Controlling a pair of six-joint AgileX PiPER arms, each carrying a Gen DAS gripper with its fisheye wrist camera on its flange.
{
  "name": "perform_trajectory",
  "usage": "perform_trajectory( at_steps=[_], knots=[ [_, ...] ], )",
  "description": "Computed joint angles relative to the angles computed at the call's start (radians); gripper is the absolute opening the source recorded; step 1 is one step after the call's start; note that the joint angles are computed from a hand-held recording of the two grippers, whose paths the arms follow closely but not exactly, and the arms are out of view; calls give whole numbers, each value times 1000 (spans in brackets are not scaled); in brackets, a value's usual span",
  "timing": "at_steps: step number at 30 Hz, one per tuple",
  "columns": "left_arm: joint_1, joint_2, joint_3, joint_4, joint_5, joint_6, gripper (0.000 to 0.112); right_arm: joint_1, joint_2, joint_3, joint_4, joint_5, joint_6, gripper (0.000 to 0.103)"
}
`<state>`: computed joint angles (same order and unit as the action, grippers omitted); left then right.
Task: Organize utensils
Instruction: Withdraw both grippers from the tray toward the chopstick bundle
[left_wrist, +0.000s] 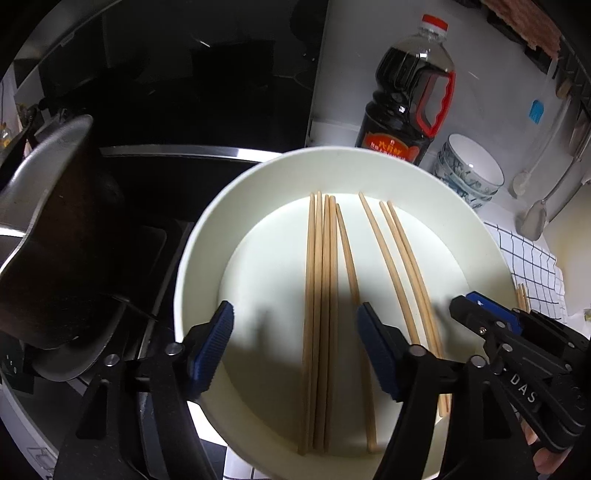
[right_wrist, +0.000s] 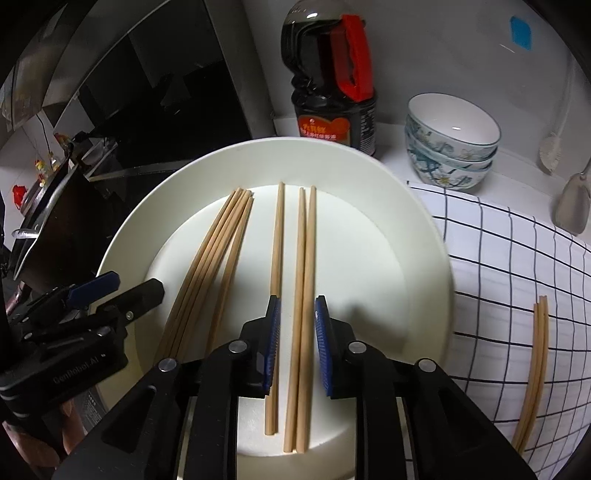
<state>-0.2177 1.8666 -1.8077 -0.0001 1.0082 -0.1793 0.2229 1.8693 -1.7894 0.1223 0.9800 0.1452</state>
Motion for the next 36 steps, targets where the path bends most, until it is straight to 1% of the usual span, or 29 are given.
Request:
perform_trajectory(
  at_steps=[1,5,9,13,18,20,25,28,32,36],
  knots=[
    [-1,-4,-1,6,1,-6,75,-2,-6,1,1,3,1,21],
    [-12,-33,11,27,1,-22,81,-10,-36,18,4,1,-6,31],
    [-28,-53,20,55,10,-54,87,-17,-81,58,5,-9,-14,35],
    [-42,-79,38,69,17,-78,88,-30,-121,100,5,-24,-18,39],
    [-72,-104,51,103,27,-122,89,-53,-174,156,20,-25,-36,41],
    [-86,-113,53,113,31,-138,90,-58,-197,181,22,-27,-39,44],
    [-128,-142,70,143,34,-181,91,-87,-267,253,37,-27,-64,44],
    [-156,-160,83,163,35,-209,92,-108,-306,291,48,-25,-83,47],
    [-198,-182,100,186,37,-250,93,-139,-355,336,63,-20,-110,47],
    [-241,-188,96,206,52,-284,93,-185,-410,387,84,-15,-145,49]
  ],
)
